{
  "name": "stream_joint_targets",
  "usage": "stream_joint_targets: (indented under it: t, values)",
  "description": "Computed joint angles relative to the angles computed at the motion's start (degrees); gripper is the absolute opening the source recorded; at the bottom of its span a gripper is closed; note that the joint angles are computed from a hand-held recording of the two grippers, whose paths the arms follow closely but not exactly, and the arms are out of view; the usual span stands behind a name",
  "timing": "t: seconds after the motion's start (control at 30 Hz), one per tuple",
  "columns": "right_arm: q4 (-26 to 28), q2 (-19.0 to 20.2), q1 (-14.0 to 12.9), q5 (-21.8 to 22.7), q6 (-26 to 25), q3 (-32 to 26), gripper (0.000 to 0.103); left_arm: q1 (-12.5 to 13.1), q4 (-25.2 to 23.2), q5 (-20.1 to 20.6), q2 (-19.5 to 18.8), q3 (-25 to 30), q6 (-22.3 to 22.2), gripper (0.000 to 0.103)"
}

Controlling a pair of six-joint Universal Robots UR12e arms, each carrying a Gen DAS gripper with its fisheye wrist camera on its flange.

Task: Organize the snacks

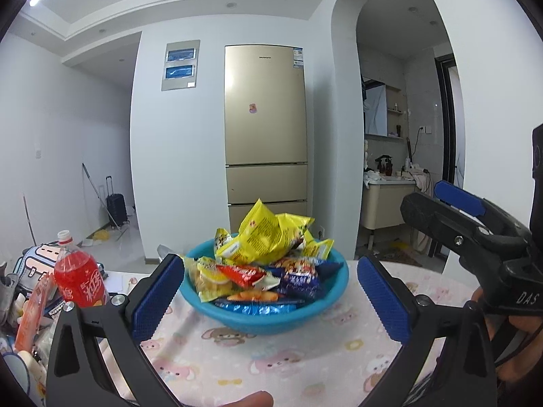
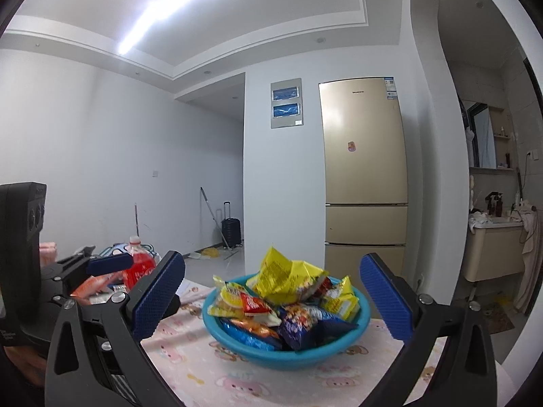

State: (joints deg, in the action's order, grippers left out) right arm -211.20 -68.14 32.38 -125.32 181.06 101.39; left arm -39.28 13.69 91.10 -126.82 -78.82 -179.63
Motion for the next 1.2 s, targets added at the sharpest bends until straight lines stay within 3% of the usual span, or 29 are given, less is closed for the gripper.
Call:
stream_joint_targets:
  t: [0.2, 0.6, 0.8, 0.9, 1.2]
  values:
    - [-0.1, 0.7, 0.3, -0.2, 0.6, 1.7, 0.103, 0.3, 1.2, 0.1, -0.6, -1.5, -1.6, 0.103]
    - [1.7, 0.8, -0.4, 1.1, 8.6, 5.3, 0.103, 0.4, 1.7, 0.8, -2.1, -2.2, -2.8, 0.103]
    - [9.4, 1.7, -0.9, 0.3, 14.0, 4.9, 0.103, -0.9, 3.4, 7.3, -4.3, -0.9, 1.0, 0.103]
    - [10.8, 1.4, -1.2, 0.4, 16.2, 5.3, 0.103, -0.9, 1.9, 7.2, -4.9, -0.4, 1.9, 0.103]
    - [11.9, 1.4, -0.8, -0.7, 14.3, 5.0, 0.103, -0.7, 0.6, 7.3, -5.2, -0.2, 0.7, 0.103]
